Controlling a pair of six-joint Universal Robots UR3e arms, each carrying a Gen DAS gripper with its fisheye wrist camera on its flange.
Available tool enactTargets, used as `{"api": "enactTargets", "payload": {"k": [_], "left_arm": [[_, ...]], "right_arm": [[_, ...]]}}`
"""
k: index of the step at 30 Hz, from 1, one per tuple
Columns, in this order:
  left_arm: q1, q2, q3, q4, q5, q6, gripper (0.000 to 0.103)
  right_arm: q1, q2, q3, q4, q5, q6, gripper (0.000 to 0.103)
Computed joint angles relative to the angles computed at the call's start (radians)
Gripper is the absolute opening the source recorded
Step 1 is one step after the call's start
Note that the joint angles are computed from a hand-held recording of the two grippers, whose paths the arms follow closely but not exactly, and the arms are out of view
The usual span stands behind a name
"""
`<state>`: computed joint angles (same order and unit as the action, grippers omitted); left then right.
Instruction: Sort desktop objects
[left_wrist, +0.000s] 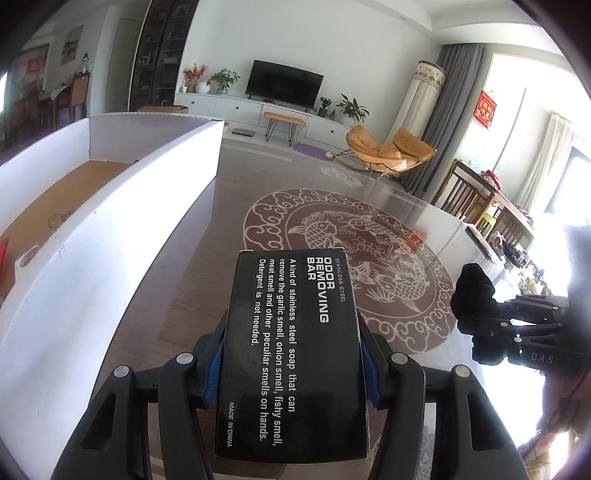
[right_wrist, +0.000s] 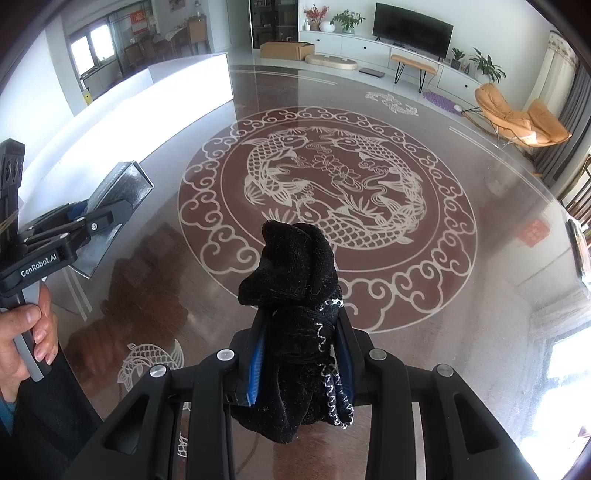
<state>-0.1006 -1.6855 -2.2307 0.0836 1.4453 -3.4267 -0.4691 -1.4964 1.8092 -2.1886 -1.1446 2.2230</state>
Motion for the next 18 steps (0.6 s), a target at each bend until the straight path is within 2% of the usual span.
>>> {"api": "enactTargets", "payload": {"k": [2, 4, 6, 9, 11, 13, 16, 18], "left_arm": [[0.062, 0.145, -0.064, -0.037, -0.051, -0.017, 0.058], [0.169, 0.321, -0.107, -0.132, -0.11, 0.007, 0.058], [0.333, 0.513, -0.115, -0.31, -0.189, 0.076, 0.058], [0.644, 0.731, -0.084, -0.614, -0.322, 0.24, 0.058], [0.799, 0.76, -0.045, -0.763, -0.345, 0.349, 0.058], [0.896, 0.723, -0.023, -0.842, -0.332, 0.412, 0.058], [0.929, 0.62, -0.017, -0.86, -0.236, 0.452, 0.058], [0.929, 0.566, -0.02, -0.866, -0.179, 0.446, 0.059]], "right_arm": [[0.022, -0.024, -0.045, 0.037, 0.059, 0.026, 0.033], [0.075, -0.014, -0.132, 0.074, 0.117, 0.074, 0.033], [0.156, 0.023, -0.241, 0.096, 0.17, 0.142, 0.033], [0.325, 0.132, -0.442, 0.105, 0.22, 0.262, 0.033], [0.45, 0.234, -0.592, 0.096, 0.233, 0.344, 0.034], [0.572, 0.358, -0.77, 0.121, 0.22, 0.405, 0.034], [0.726, 0.593, -1.084, 0.243, 0.219, 0.451, 0.036], [0.803, 0.749, -1.294, 0.338, 0.178, 0.479, 0.036]]}}
